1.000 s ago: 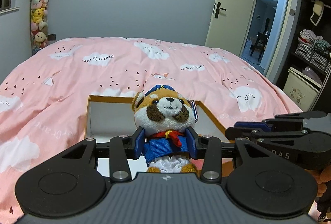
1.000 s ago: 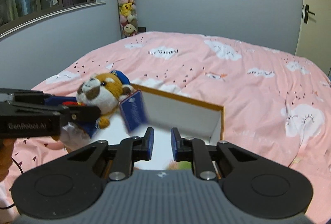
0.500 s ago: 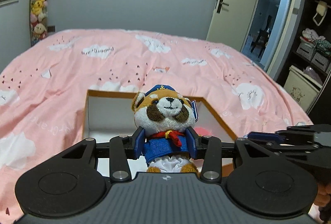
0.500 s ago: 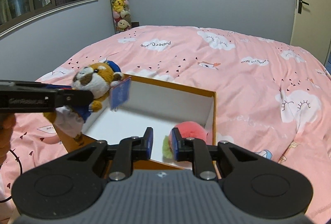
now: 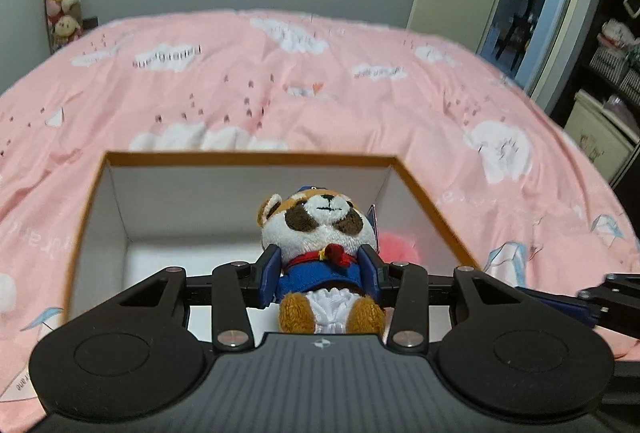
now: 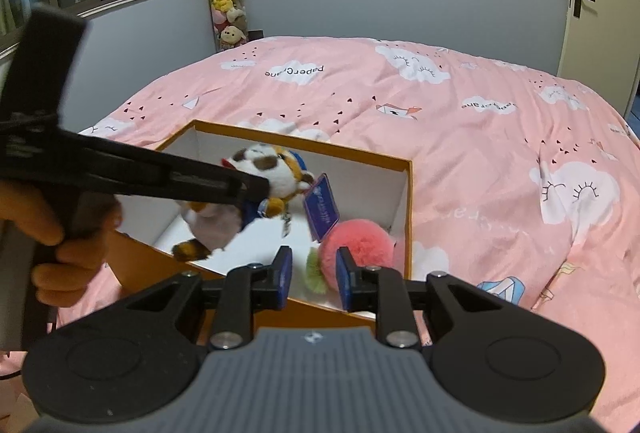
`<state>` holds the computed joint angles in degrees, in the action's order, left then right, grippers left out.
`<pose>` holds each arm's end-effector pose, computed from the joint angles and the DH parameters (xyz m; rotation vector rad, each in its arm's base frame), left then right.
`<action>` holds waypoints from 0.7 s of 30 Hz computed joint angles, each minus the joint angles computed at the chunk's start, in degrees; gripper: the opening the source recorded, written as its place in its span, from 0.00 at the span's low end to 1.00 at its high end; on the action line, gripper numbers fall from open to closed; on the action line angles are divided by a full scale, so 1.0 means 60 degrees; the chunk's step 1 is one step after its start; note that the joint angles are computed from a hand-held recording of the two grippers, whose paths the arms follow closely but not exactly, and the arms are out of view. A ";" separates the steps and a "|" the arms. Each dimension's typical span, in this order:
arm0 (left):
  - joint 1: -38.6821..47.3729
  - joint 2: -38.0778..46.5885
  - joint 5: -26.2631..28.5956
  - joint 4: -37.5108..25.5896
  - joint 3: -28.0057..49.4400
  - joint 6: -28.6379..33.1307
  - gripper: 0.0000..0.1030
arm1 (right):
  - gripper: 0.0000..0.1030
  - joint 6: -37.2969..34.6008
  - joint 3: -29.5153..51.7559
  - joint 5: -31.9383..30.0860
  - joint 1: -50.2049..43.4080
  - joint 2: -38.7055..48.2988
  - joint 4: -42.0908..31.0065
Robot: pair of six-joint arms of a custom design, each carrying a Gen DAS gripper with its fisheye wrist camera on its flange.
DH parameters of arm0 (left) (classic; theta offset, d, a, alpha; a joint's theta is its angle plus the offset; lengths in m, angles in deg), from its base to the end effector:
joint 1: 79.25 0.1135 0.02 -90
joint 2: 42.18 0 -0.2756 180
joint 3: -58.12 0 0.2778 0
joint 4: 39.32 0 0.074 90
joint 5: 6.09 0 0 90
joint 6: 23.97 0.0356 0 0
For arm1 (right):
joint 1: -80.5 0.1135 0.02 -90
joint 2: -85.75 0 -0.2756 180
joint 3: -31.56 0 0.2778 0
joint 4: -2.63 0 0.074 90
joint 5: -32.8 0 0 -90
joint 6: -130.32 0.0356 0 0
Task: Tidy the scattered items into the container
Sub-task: 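Lower both items into the box and open both tools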
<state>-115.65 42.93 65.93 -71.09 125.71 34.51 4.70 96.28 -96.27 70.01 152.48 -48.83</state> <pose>0.2736 -0.1880 0.2227 -0.0382 2.3833 -0.1809 0.2492 -0.0233 0.2753 -0.7527 2.1560 0.4473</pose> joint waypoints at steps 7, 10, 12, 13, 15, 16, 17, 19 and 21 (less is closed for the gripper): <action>0.0431 0.1276 0.0976 -0.0928 0.0900 -0.1002 0.46 | 0.26 -0.0252 -0.0077 -0.0070 -0.0221 0.0036 -0.0109; 0.0404 0.1411 0.1198 -0.0925 0.0904 -0.1080 0.46 | 0.26 -0.0347 -0.0113 -0.0112 -0.0333 0.0044 -0.0122; 0.0382 0.1450 0.1359 -0.0929 0.0904 -0.1095 0.47 | 0.26 -0.0360 -0.0107 -0.0138 -0.0378 0.0098 -0.0129; 0.0397 0.1505 0.1471 -0.0984 0.0973 -0.1097 0.47 | 0.26 -0.0366 -0.0097 -0.0134 -0.0381 0.0107 -0.0150; 0.0427 0.1595 0.1728 -0.1056 0.1062 -0.1104 0.47 | 0.26 -0.0383 -0.0120 -0.0115 -0.0394 0.0113 -0.0168; 0.0428 0.1589 0.1839 -0.1054 0.1058 -0.1104 0.47 | 0.26 -0.0398 -0.0135 -0.0111 -0.0398 0.0120 -0.0167; 0.0423 0.1602 0.1917 -0.1027 0.1069 -0.1094 0.47 | 0.26 -0.0434 -0.0135 -0.0124 -0.0419 0.0130 -0.0189; 0.0362 0.1539 0.1926 -0.0963 0.1045 -0.1034 0.49 | 0.27 -0.0483 -0.0119 -0.0132 -0.0447 0.0147 -0.0225; 0.0314 0.1444 0.1877 -0.0996 0.1037 -0.1000 0.52 | 0.28 -0.0501 -0.0105 -0.0144 -0.0467 0.0155 -0.0243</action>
